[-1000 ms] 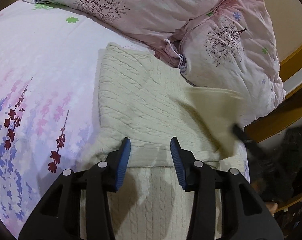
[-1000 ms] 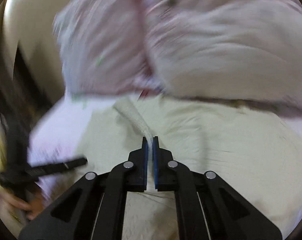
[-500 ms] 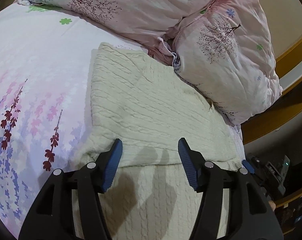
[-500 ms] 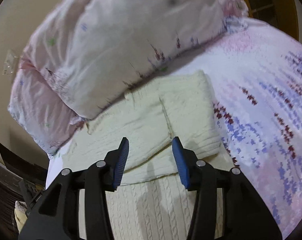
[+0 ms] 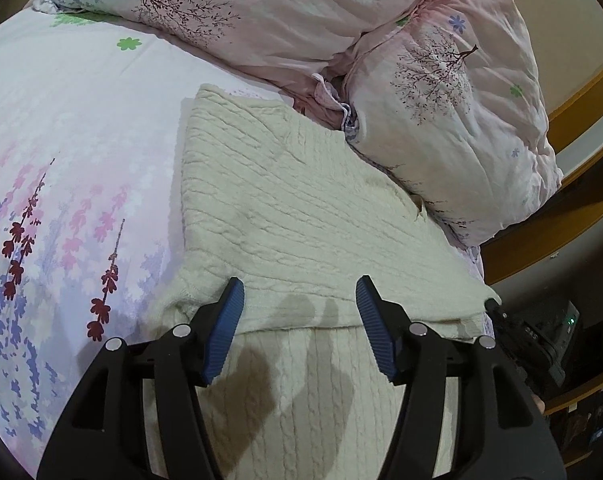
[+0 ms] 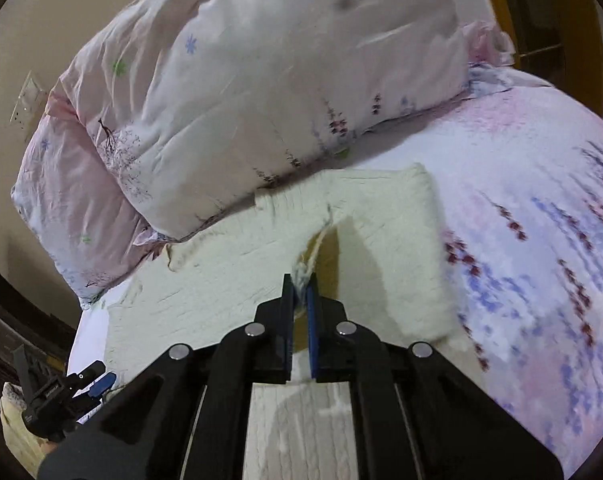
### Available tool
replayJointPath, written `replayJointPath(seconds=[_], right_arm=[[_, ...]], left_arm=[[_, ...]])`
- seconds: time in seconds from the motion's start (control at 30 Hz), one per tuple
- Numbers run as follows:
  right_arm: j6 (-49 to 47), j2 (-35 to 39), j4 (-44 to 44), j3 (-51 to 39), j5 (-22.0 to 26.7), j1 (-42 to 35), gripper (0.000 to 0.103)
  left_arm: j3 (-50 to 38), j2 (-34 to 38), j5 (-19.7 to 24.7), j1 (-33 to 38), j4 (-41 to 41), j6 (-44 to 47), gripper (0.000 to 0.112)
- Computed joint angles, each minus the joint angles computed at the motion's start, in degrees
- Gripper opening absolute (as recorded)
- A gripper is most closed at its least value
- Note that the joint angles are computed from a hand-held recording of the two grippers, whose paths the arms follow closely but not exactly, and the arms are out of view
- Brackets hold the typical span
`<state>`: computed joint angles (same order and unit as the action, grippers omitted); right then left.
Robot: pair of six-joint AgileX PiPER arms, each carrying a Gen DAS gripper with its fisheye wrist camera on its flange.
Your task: Fold small clothes
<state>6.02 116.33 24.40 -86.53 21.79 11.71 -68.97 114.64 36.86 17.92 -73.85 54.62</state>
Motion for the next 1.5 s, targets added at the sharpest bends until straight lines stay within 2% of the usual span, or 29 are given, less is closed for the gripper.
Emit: replayJointPath(seconds=[0.07, 0.1, 0.13, 0.23, 0.27, 0.33, 0.37, 0.47, 0.53, 0.57, 0.7, 0.8, 0.9, 1.0, 1.27, 1.33, 1.43, 1.5], right_arm=[[3.6, 2.1, -2.8, -2.6, 4.8, -0.6, 0.006], [4.4, 4.4, -3.4, -5.5, 8.8, -1.1, 0.007], [3.5, 5.8, -1.7, -6.4, 10.8, -1.8, 0.008], [-1.2, 2.9, 5.3, -2.4, 8.4, -3.2, 0.018], [-4.3, 0.6, 7.9, 0.7, 5.1, -3.3, 0.021], [-3.6, -1.7, 6.4, 3.8, 1.2, -3.1, 0.025], [-2.4, -1.7, 5.4, 3.9, 0.9, -3.6, 0.026], [0.3, 3.3, 2.1, -0.9, 6.9, -5.4, 0.023], [-2.7, 3.3, 2.9, -0.6, 6.4, -5.7, 0.021], [-4.0, 2.7, 4.5, -0.2, 7.2, -6.2, 0.024], [-19.2, -4.3, 18.4, 8.5, 5.8, -8.7, 0.051], [-30.0, -8.5, 25.3, 13.7, 8.2, -10.7, 0.056], [-38.4, -11.6, 30.1, 18.5, 13.4, -13.8, 0.056], [-42.5, -14.9, 30.4, 23.3, 17.3, -16.8, 0.056], [-49.3, -23.2, 30.0, 36.8, 21.7, -23.7, 0.055], [-52.4, -24.3, 31.9, 38.8, 23.4, -25.1, 0.054], [-56.2, -24.2, 34.2, 40.8, 28.4, -26.5, 0.044], [-58.3, -25.0, 35.0, 42.4, 29.2, -26.6, 0.041]], left_arm=[[0.2, -0.1, -0.6, -0.3, -0.1, 0.2, 0.06], [0.5, -0.4, -1.1, -0.6, 0.0, 0.0, 0.06], [0.4, -0.5, -1.4, -0.8, 0.4, -0.5, 0.06], [0.6, -0.6, -1.3, -0.7, -0.3, 0.0, 0.06], [0.6, -0.5, -1.1, -0.7, -0.7, 0.3, 0.06], [0.5, -0.5, -1.0, -0.7, -0.9, 0.2, 0.06], [0.6, -0.5, -1.1, -0.7, -1.0, 0.3, 0.06], [0.6, -0.6, -1.7, -0.9, -0.6, 0.2, 0.061], [1.4, -1.4, -1.7, -0.9, -0.7, 0.6, 0.061], [2.3, -2.1, -1.3, -0.6, -1.4, 1.7, 0.061], [9.3, -7.6, 1.2, 2.1, -3.7, 9.3, 0.064], [15.7, -12.6, 3.3, 5.7, -3.2, 14.4, 0.065], [21.2, -16.5, 5.6, 9.7, -1.7, 17.8, 0.065], [27.8, -20.8, 7.8, 14.7, 0.3, 22.0, 0.065], [39.7, -24.8, 12.5, 23.7, -2.2, 32.9, 0.064], [41.6, -25.2, 14.8, 25.5, -2.2, 34.5, 0.06], [43.9, -24.5, 18.0, 26.9, -1.9, 36.5, 0.053], [46.3, -26.6, 18.3, 27.1, -2.0, 37.9, 0.053]])
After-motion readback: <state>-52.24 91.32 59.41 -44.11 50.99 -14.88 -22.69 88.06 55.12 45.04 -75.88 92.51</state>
